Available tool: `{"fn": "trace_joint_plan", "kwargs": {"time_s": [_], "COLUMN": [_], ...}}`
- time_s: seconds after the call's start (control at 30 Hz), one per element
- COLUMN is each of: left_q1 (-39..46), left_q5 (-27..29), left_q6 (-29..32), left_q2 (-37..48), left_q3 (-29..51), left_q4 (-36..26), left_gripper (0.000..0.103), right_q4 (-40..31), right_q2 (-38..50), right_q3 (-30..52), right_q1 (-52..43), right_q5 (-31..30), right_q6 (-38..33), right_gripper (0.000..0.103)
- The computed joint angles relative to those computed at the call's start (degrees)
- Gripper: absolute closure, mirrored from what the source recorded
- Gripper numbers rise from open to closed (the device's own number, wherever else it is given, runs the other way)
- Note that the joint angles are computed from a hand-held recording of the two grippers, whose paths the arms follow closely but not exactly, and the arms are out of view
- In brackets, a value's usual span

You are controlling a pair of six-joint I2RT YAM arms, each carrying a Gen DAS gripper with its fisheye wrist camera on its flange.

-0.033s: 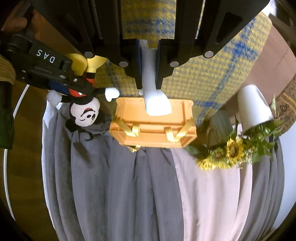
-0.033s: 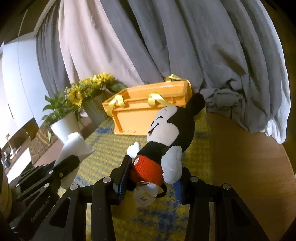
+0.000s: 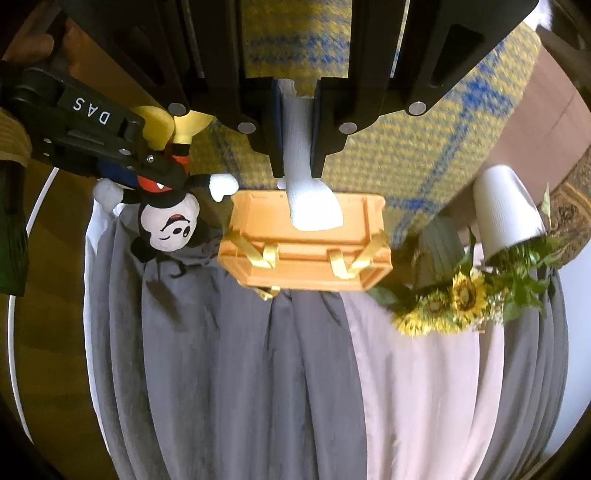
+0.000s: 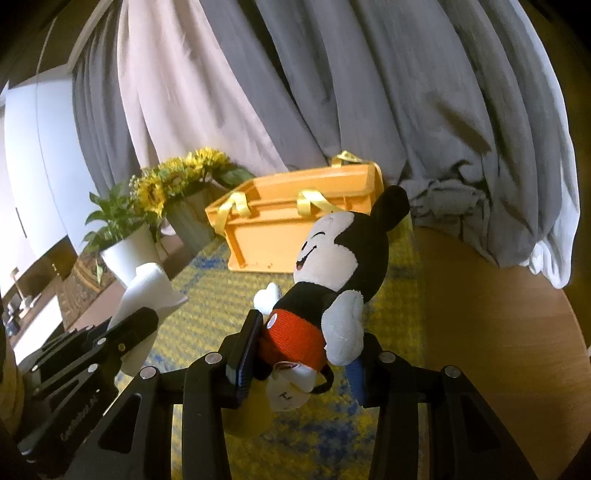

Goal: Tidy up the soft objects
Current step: 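Carry the tissue and Mickey plush with both tools over the orange crate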

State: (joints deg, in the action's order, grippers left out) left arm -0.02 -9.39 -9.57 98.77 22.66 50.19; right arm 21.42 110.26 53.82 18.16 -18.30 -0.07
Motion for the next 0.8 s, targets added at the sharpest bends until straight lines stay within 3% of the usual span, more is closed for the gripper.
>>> {"fn": "trace_joint_plan", "kwargs": {"time_s": [0.3, 0.8], "left_q1": [8.31, 16.94], "left_q5": [9.46, 22.24], "left_q6": [5.74, 12.06], "left_q2": [-3.59, -1.02], "left_q3": [3.20, 14.88], "left_q4": [-2.68, -7.43], "left_gripper": [0.089, 0.089], "right_q4": [0.59, -0.78], "right_q2": [-0.79, 3.30], "right_q3": [3.17, 14.43], "right_q1": [4.57, 10.34], "right_q5": [6.13, 16.59], "right_q6": [4.06, 9.62], "right_gripper": [0.061, 0.061]}}
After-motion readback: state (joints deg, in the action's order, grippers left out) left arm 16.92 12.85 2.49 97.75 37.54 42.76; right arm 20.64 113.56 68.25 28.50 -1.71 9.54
